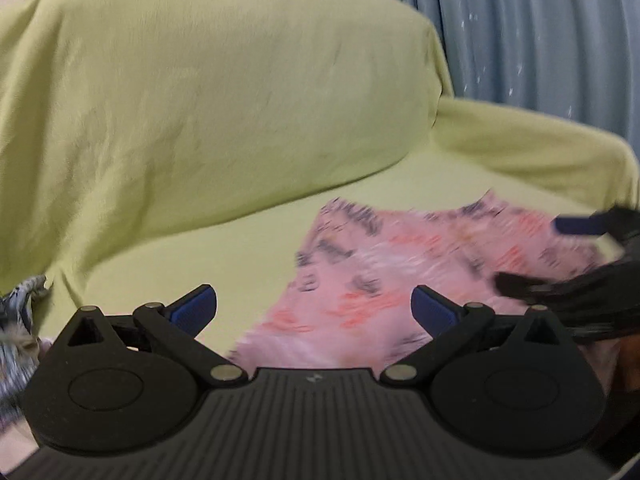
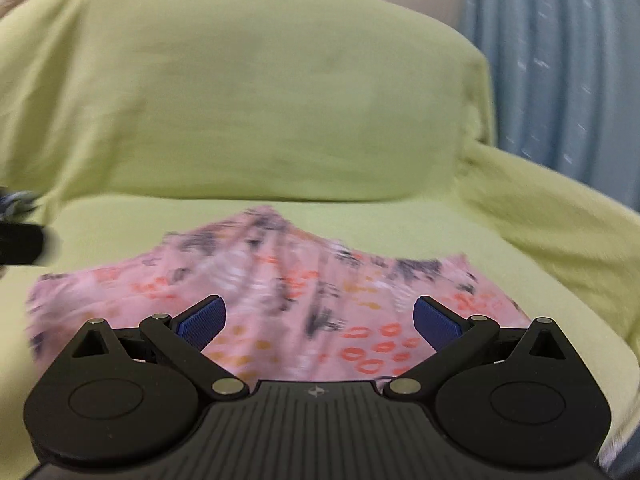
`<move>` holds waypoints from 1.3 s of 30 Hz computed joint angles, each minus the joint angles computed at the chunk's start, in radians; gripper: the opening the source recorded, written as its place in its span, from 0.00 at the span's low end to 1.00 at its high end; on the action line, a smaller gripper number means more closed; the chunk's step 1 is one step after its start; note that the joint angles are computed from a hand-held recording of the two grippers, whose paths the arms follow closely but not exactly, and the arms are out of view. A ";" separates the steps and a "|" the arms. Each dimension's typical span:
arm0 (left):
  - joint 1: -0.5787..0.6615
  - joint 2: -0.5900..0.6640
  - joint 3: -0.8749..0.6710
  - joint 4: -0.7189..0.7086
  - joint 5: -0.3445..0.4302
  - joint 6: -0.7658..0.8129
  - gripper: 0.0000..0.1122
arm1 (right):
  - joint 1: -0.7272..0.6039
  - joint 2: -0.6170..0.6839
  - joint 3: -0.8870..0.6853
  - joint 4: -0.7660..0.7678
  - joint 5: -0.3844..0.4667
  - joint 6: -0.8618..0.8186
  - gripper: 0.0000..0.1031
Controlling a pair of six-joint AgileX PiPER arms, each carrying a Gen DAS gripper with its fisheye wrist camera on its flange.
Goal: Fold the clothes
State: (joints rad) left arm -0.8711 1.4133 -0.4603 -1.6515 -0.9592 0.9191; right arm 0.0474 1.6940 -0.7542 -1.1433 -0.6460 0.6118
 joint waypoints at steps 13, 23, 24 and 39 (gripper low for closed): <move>0.897 -0.271 0.126 0.463 0.536 0.071 0.91 | 0.396 -0.181 0.083 -0.384 0.142 0.182 0.61; 1.011 -0.167 0.156 0.843 0.557 -0.284 0.91 | 0.691 0.090 -0.126 -0.261 0.330 0.265 0.53; 1.006 -0.153 0.151 0.847 0.552 -0.288 0.91 | 0.697 0.102 -0.134 -0.230 0.334 0.241 0.53; 0.966 0.155 -0.223 1.273 0.670 -0.689 0.91 | 0.267 -0.092 -0.045 -0.400 -0.015 0.302 0.03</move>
